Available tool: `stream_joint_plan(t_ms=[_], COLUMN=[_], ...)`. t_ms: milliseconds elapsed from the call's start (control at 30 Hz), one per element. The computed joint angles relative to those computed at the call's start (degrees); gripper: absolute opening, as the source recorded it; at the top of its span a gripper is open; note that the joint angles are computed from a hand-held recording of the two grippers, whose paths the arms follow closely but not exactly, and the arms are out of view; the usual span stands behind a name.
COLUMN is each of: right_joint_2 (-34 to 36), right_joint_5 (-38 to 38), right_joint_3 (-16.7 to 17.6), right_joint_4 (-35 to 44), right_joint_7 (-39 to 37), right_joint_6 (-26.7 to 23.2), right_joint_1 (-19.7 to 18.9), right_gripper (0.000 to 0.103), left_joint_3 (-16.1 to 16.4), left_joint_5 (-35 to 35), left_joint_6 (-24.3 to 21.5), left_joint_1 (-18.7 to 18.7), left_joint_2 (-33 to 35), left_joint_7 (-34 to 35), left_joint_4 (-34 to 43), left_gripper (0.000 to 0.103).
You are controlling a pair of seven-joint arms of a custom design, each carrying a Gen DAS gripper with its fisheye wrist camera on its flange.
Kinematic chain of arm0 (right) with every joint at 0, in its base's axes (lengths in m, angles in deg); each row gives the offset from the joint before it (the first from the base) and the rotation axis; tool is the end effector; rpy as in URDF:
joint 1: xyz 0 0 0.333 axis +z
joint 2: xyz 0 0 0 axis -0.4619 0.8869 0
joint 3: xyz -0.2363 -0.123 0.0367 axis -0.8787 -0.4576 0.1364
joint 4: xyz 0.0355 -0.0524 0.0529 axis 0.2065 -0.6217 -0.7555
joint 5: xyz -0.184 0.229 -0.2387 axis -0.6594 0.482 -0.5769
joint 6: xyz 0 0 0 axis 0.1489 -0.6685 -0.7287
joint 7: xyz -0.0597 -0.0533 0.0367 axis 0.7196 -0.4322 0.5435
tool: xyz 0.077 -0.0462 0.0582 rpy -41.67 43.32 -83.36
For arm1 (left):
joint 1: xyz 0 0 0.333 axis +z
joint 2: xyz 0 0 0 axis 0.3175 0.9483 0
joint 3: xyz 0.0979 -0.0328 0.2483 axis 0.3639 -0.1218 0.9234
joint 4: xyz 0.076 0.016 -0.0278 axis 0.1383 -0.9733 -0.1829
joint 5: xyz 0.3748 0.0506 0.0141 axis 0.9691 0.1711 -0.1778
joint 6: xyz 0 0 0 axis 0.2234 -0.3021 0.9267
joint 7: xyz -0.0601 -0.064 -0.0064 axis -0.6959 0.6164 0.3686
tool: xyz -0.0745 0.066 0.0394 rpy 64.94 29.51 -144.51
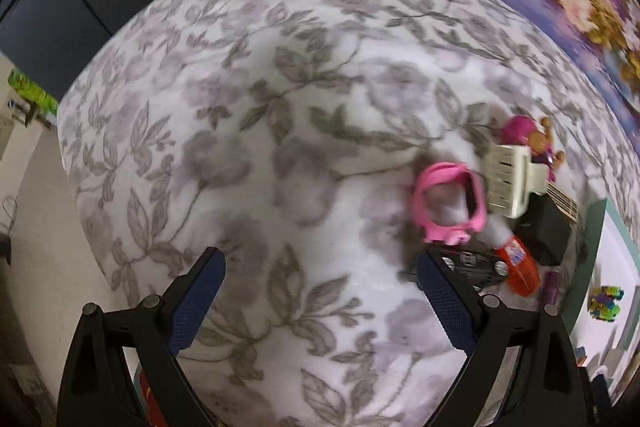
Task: Organize rigid objects
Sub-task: 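Move the left tool to the black toy car while the right tool moves to the purple lighter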
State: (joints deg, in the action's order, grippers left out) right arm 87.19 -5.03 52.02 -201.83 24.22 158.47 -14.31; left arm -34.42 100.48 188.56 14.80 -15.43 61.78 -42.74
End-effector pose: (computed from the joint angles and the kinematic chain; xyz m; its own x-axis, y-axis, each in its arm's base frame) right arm 0.5315 0.1480 0.3318 -0.0316 -0.9934 -0.1099 -0.9409 0.0667 -0.3321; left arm 0.5451 -0.0904 0.3204 0.5433 -0.8381 -0.0489 -0.8172 -0.5147 -0.2595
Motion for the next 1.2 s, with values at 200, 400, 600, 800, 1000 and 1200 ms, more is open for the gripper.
stream_joint_plan(t_ms=[200,400,600,800,1000,1200], right_joint_2=[3.1,5.6,6.0,6.0,6.0,5.8], right_joint_5=[3.8,5.2,1.6,1.2,1.4,1.5], right_joint_3=[1.7,1.8,0.5,0.2,0.4,0.3], right_joint_4=[2.9,5.2,5.9,6.2,6.1,5.9], right_joint_7=[-2.6,-2.0,1.0,2.3,2.4,2.4], right_joint_6=[0.3,-0.2,0.0,0.3,0.7,0.8], right_joint_1=[1.2,2.4,3.0,2.0,1.6,1.5], right_gripper=[0.103,0.103,0.103,0.103,0.103,0.103], left_joint_3=[0.0,-1.5,-1.9,-1.7,-1.3,-0.5], left_joint_5=[-3.7,-10.2,-14.0,-14.2,-11.6,-9.5], left_joint_6=[3.0,6.0,6.4,7.1,5.8,4.7], left_joint_1=[0.9,0.6,-0.5,-1.8,-3.7,-4.9], left_joint_2=[-0.1,1.2,3.6,6.3,10.7,13.2], left_joint_7=[3.2,11.1,15.4,14.9,14.5,13.0], left_joint_4=[-1.2,-0.3,2.0,4.6,9.7,12.2], left_gripper=[0.096,0.096,0.096,0.096,0.096,0.096])
